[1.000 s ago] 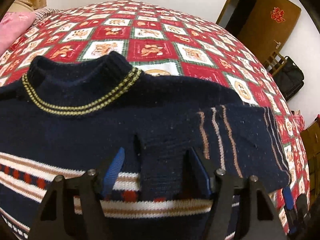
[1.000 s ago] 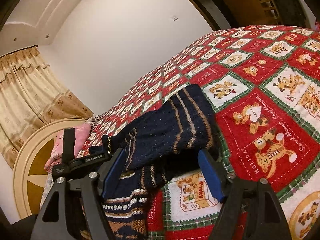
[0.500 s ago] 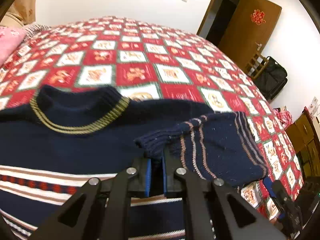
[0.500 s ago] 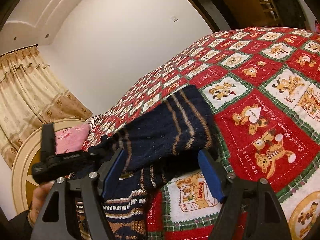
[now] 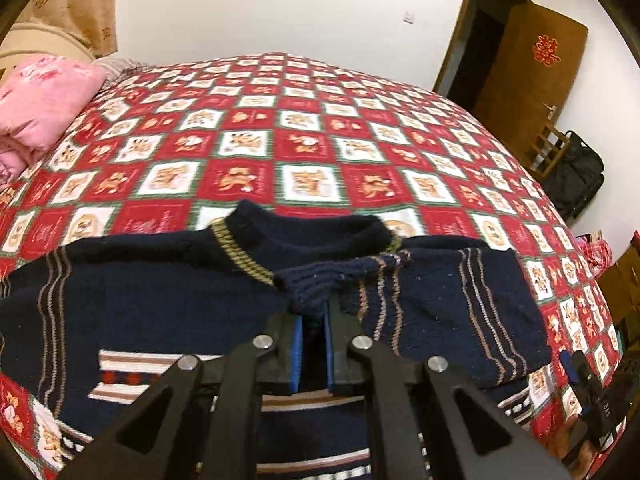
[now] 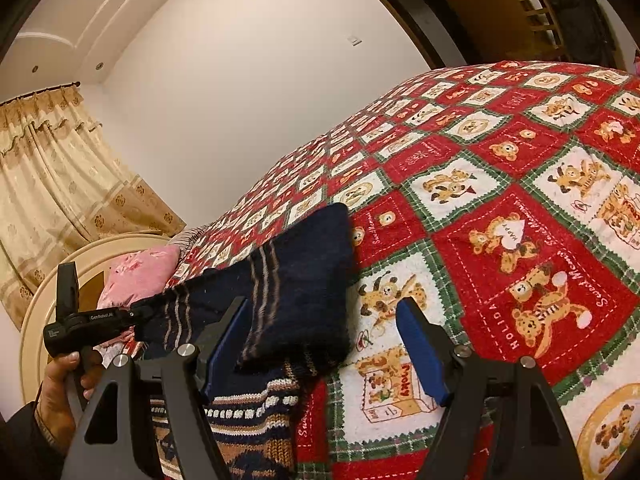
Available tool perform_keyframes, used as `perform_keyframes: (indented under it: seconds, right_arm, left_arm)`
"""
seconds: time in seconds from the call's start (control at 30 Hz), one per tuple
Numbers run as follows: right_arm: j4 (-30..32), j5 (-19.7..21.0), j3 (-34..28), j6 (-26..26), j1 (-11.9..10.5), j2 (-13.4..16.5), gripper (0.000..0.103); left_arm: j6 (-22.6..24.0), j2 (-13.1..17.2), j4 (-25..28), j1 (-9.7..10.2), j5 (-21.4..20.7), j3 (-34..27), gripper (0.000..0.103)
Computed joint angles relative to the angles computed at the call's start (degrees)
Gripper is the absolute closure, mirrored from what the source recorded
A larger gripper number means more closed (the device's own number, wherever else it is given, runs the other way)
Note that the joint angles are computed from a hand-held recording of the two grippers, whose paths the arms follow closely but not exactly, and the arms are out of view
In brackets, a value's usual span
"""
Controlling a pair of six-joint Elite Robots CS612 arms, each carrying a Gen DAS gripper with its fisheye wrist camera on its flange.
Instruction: Fold small clothes
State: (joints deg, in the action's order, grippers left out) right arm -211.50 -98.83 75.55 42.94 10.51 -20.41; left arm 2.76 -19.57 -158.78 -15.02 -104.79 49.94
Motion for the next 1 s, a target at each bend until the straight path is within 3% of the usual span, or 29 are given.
perform_keyframes:
  seconds: [0.27, 0.53, 0.77, 0.87, 0.93, 1.0]
  right_arm:
    - [1.0, -0.4, -0.3, -1.7, 0.3, 0.0, 0.028]
    - [1.9, -0.3, -0.4, -2.1, 0.3, -0.1, 0.028]
    - [3.0, 0.0, -0.6, -2.6, 0.4, -0.2, 0.028]
    - [3.3, 0.1, -0.7, -2.8, 0.4, -0.2, 0.028]
    - [3.5, 0.1, -0.7, -2.8, 0.4, -0.2, 0.028]
    - [3.8, 0.1, -0.7, -2.8, 0.4, -0.2, 0.028]
  left_arm:
    - [-0.5, 1.1, 1.0, 1.32, 2.6, -1.2, 0.094]
    - [-2.3, 4.4, 4.8, 1.97, 6.1, -6.2, 0.094]
    - [-1.0, 6.2, 7.5, 2.11, 8.0, -8.9, 0.091]
    - [-2.0, 6.3, 6.9, 1.83, 10.1, -8.4, 0.081]
    - [-2.3, 6.0, 5.8, 1.49, 12.4, -7.5, 0.053]
    - [-2.2, 5.6, 4.9, 1.38, 14.1, -6.8, 0.036]
